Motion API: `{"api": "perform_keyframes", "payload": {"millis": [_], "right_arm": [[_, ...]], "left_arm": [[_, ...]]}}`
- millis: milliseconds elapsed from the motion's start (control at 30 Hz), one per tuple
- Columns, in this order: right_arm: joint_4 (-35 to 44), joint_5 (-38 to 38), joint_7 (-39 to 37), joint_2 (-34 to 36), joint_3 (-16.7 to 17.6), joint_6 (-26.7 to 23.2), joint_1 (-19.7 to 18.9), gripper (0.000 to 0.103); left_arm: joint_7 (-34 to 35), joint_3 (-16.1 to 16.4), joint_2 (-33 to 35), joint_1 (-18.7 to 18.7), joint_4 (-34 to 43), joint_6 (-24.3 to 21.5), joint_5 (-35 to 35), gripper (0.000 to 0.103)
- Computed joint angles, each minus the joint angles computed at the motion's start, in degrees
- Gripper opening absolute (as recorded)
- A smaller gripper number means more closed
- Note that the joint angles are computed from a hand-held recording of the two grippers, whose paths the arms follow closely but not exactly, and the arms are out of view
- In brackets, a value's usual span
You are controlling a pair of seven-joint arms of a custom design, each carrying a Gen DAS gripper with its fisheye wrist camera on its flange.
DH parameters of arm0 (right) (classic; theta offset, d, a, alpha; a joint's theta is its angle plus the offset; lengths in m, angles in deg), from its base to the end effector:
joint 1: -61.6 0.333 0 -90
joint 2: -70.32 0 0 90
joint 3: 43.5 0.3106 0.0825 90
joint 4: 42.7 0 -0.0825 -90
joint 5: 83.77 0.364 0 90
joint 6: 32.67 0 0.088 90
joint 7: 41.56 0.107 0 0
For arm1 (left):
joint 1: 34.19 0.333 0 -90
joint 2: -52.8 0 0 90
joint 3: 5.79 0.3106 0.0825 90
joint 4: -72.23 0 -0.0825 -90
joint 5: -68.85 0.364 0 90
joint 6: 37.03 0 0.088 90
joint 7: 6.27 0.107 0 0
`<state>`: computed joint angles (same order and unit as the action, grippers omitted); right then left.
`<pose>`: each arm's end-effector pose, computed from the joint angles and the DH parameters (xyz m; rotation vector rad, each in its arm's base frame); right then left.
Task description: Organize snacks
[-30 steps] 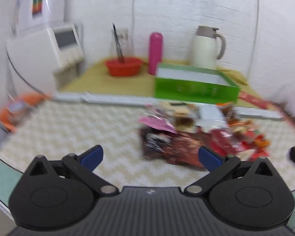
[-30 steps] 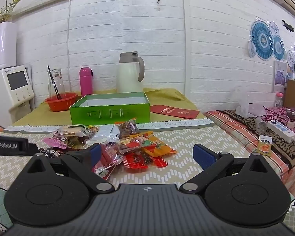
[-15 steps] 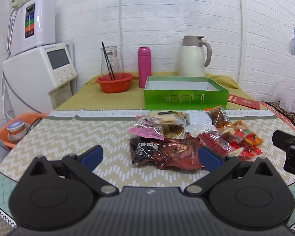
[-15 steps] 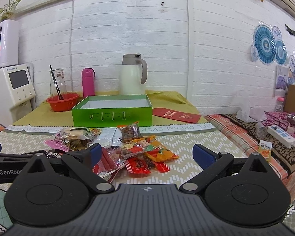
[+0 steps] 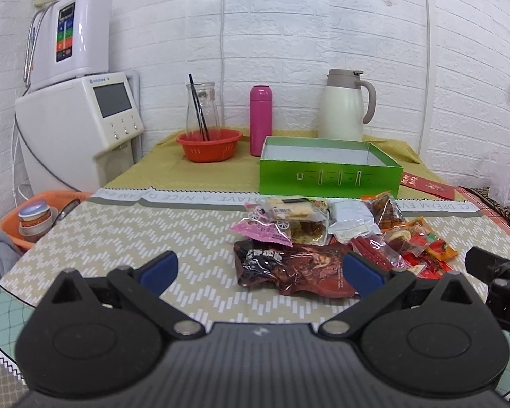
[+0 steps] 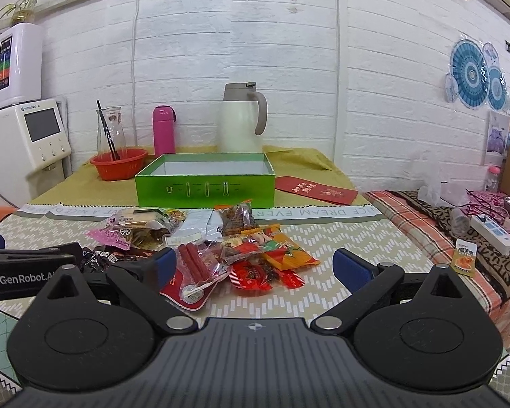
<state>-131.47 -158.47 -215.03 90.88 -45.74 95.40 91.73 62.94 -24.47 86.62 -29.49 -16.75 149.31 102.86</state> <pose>0.6146 0.2971 0.5005 -1.1592 1.9088 -1.2738 0.6957 -0.1692 0.4599 -1.2804 1.8227 -1.1628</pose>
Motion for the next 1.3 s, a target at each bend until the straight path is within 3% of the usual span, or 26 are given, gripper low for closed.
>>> {"api": "perform_keyframes", "payload": {"millis": [500,667,1100,1300], "right_arm": [[-2.9,0.6,5.1,-2.0,0.4,6.1,-2.1,0.103],[-2.0,0.4,3.1,-1.4,0.5,3.6,-1.3,0.103],[-1.4,1.5,2.1,-1.0,0.5,2.4,-1.1,0.103],[-1.3,1.6,2.0,-0.9,0.4,2.3,-0.9,0.103]], "left_arm": [[-0.2,0.1,-0.4,0.3,0.0,-0.1,-0.5,0.103],[-0.5,0.9,-0.7,-0.1,-0.2,0.2,-0.4,0.103],[-2.8,5.0,-1.4,-2.9,-0.5,0.9,0.8,0.103],[-3.3,5.2,-1.3,-3.1,-0.2,0.6,1.2,0.103]]}}
